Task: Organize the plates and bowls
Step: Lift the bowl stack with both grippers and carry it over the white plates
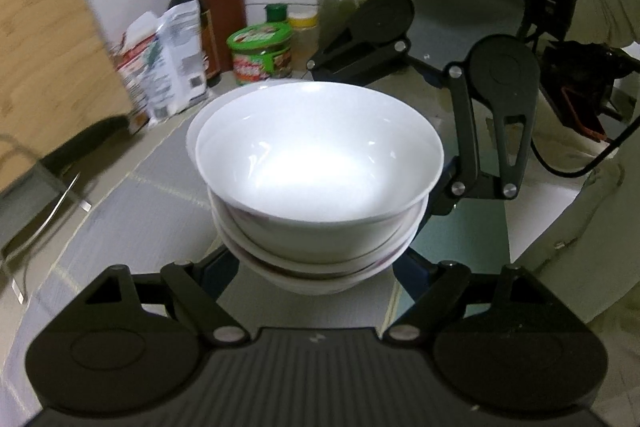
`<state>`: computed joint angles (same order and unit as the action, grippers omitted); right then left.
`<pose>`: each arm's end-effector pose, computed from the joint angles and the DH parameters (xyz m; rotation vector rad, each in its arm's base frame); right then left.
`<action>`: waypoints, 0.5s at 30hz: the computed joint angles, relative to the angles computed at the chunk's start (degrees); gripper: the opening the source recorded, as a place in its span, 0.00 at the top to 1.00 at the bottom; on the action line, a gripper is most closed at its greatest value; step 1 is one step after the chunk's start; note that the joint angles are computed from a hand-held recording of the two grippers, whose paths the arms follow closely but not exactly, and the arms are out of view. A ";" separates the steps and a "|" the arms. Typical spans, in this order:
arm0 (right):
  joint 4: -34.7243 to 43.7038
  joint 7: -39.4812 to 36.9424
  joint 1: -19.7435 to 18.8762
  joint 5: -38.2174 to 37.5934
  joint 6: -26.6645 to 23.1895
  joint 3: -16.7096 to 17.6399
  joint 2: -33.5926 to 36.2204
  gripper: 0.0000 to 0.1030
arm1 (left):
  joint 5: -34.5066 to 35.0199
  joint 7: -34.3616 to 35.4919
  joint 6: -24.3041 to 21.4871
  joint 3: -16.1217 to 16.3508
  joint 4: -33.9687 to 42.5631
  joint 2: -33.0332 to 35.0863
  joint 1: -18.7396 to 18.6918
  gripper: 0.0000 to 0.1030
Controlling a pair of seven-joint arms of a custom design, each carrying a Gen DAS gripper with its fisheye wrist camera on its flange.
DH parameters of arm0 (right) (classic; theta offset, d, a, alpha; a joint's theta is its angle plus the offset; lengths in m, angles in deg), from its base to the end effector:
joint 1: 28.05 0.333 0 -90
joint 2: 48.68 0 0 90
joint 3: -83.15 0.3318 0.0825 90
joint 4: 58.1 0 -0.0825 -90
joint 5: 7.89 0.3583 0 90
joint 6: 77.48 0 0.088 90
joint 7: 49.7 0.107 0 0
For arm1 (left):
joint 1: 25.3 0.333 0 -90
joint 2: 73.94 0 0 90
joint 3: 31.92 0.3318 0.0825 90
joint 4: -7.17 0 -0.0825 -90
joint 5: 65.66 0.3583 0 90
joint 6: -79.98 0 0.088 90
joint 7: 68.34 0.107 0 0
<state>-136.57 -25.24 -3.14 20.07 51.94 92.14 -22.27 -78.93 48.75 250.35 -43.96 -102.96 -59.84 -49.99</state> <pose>0.5989 0.3874 0.5273 -2.4908 0.1233 -0.1587 0.5293 -0.3602 0.4915 -0.8819 2.4275 -0.9913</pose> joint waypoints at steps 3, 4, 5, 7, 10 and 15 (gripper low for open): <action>-0.46 -0.32 -0.84 0.06 0.61 -0.54 -0.46 0.16 | 0.88 0.31 -0.91 0.20 4.15 2.83 -0.63 0.19; -0.48 -0.45 -1.08 0.01 0.85 -0.69 -0.53 0.16 | 1.23 0.40 -1.14 0.37 5.59 3.80 -0.94 0.19; -0.46 -0.60 -1.47 0.04 0.85 -0.83 -0.63 0.16 | 1.41 0.73 -1.60 0.38 7.27 4.86 -1.08 0.19; -0.23 -0.81 -2.15 0.07 0.99 -1.11 -0.65 0.16 | 1.67 1.41 -2.34 0.50 10.44 6.89 -1.40 0.19; 0.77 -1.00 -2.93 -0.05 1.24 -1.41 -0.03 0.16 | 1.96 2.23 -3.68 0.84 14.95 9.69 -1.85 0.19; 2.92 -1.29 -4.36 -0.38 0.63 -1.89 1.23 0.16 | 2.80 3.18 -7.29 1.53 23.07 14.50 -2.53 0.19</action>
<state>-133.65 -26.53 -7.51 19.68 52.57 90.24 -21.05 -76.13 51.93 243.06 -42.43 -79.89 -45.33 -52.52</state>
